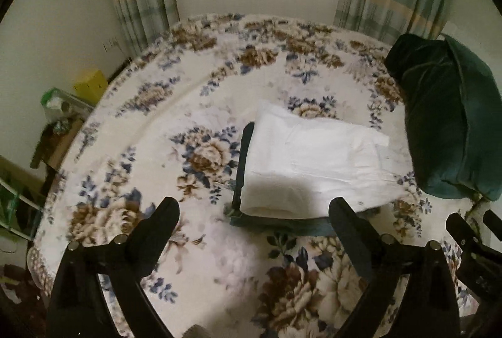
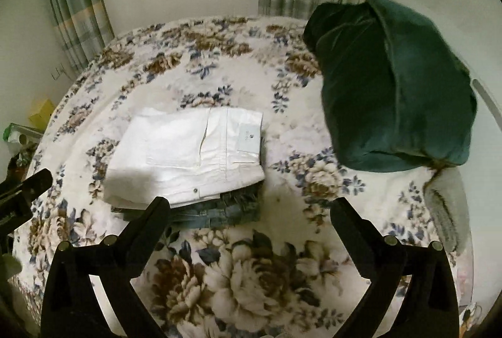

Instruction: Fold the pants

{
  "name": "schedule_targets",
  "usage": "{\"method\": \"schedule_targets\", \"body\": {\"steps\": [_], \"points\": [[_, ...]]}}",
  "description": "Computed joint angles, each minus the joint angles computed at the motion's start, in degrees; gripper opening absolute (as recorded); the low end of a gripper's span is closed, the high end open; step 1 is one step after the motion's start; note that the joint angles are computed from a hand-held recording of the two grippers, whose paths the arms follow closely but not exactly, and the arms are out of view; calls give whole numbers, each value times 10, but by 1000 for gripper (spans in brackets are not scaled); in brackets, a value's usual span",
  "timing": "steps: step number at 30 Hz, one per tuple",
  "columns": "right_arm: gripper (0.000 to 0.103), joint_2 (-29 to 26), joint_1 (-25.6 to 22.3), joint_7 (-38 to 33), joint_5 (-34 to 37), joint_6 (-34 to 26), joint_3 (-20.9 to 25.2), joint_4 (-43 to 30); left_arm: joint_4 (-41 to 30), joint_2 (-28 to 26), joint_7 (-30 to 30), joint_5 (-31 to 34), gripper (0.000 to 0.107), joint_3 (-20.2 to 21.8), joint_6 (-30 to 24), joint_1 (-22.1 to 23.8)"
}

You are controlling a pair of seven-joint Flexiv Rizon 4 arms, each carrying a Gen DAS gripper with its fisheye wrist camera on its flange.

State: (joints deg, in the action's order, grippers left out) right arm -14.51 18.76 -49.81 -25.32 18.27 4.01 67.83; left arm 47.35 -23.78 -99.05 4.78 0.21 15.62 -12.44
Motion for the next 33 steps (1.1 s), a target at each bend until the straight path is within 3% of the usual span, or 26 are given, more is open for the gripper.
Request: {"method": "schedule_targets", "body": {"steps": [7,17,28,33], "points": [[103,93,9,3,-31,-33,25,17,18,82,-19,34,98,0,-15,-22],[103,195,35,-2,-62,-141,94,-41,33,202,-51,77,98,-40,-58,-40],[103,222,80,0,-164,-278,191,-142,29,282,-59,91,98,-89,-107,-20],[103,196,138,15,-250,-354,238,-210,29,307,-40,85,98,-101,-114,-1]]}}
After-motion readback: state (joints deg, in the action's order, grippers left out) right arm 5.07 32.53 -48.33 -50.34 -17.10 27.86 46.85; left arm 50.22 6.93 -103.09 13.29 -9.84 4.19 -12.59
